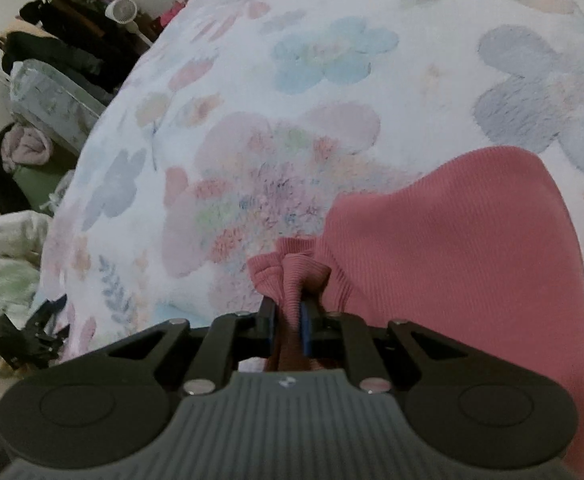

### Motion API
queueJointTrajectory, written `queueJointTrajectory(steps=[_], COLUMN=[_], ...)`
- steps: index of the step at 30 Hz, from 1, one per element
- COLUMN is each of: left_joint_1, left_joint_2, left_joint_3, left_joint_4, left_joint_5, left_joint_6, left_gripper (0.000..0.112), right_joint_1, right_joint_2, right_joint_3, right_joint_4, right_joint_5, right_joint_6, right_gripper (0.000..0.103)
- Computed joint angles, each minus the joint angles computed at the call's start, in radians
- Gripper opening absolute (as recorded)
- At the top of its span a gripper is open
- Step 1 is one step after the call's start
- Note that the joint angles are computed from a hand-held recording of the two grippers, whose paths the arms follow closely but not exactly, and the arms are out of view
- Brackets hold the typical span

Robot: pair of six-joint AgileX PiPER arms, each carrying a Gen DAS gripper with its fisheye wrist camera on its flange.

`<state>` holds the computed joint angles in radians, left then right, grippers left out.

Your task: Fold small clothes

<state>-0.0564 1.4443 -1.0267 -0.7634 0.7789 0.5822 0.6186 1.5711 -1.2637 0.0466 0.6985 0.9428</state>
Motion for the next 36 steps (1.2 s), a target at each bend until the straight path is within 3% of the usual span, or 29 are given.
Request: queueJointTrajectory(steps=[2,4,11,17,20,21,27,29,30,31,36], left_joint_1=[-0.018,-0.027,0.046,0.141,0.152,0.148,0.116,0.123,0.131,0.142,0.204], left_joint_2=[-0.014,-0.038,-0.168,-0.258,-0.303,-0.315,-0.363,-0.382,-0.389,-0.390,-0.395], left_joint_3=[-0.019,-0.030,0.001,0.097,0.157,0.176,0.230,0.233,0.231,0.224,0.230], left_joint_4=[0.060,0.099,0.064,-0.057,-0.086,-0.091,-0.057,-0.051,-0.052,-0.060,-0.116], left_joint_5=[0.018,0.041,0.192,0.340,0.363,0.360,0.344,0.350,0.356,0.365,0.416], left_joint_6=[-0.048,-0.081,-0.097,-0.062,-0.087,-0.099,-0.185,-0.197,-0.195,-0.186,-0.145], left_gripper=[0.055,0.055,0.055,0.055,0.055,0.055,0.050,0.047,0.046,0.046,0.046], right_joint_1=[0.005,0.024,0.168,0.490,0.699,0.734,0.785,0.758,0.743,0.736,0.779], right_joint_2=[0.002,-0.023,-0.314,-0.554,-0.612,-0.623,-0.587,-0.575,-0.570,-0.570,-0.565], right_joint_3=[-0.027,-0.050,0.032,0.165,0.244,0.273,0.349,0.367,0.369,0.367,0.336], right_joint_4=[-0.012,-0.045,-0.194,-0.526,-0.654,-0.666,-0.716,-0.724,-0.717,-0.709,-0.712], right_joint_5=[0.023,0.061,0.109,0.347,0.500,0.510,0.445,0.402,0.383,0.366,0.251], right_joint_6=[0.006,0.033,0.226,0.529,0.694,0.728,0.750,0.717,0.695,0.680,0.675], right_gripper=[0.020,0.037,0.045,0.048,0.046,0.046,0.045,0.033,0.009,0.005,0.004])
